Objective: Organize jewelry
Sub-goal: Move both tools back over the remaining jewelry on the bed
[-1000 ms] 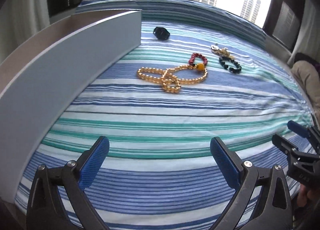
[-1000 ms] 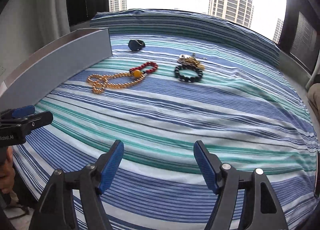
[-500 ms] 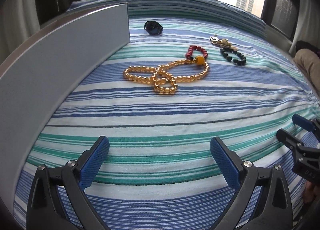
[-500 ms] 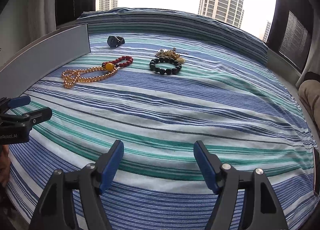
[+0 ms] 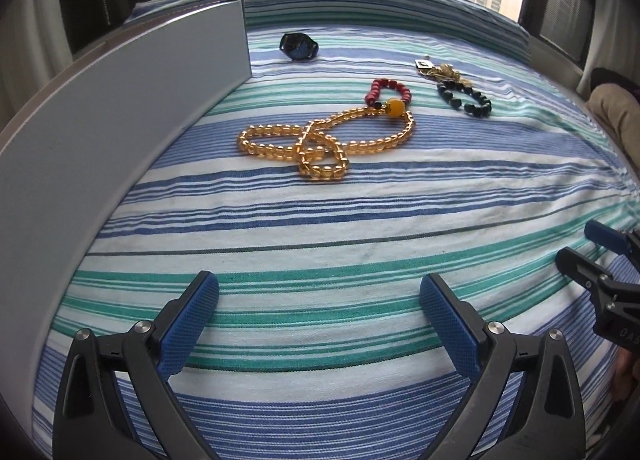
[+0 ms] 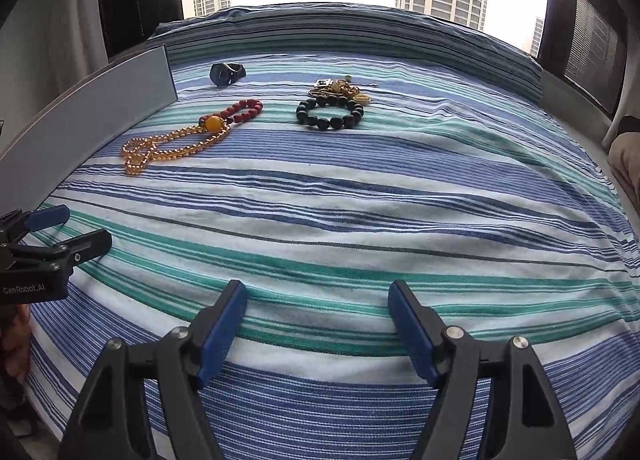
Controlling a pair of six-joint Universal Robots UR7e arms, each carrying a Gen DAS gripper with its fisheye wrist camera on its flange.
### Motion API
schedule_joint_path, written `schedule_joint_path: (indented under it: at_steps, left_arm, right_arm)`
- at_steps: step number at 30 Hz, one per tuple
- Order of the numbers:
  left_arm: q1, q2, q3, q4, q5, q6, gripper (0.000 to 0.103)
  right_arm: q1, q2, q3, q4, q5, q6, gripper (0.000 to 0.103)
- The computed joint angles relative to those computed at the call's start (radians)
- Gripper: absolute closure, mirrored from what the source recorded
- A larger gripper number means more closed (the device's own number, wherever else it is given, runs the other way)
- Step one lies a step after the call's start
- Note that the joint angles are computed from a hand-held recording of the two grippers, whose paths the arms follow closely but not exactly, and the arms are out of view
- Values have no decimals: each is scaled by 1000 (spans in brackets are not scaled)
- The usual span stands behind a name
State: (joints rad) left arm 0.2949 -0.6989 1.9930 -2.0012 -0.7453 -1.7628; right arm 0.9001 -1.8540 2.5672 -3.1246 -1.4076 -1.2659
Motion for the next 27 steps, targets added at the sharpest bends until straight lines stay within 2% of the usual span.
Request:
schedule_joint_path:
  at_steps: [27]
  left_arm:
    - [0, -2, 1, -2, -2, 1, 1]
  right_arm:
    - [0, 1, 3, -10, 0, 5, 27]
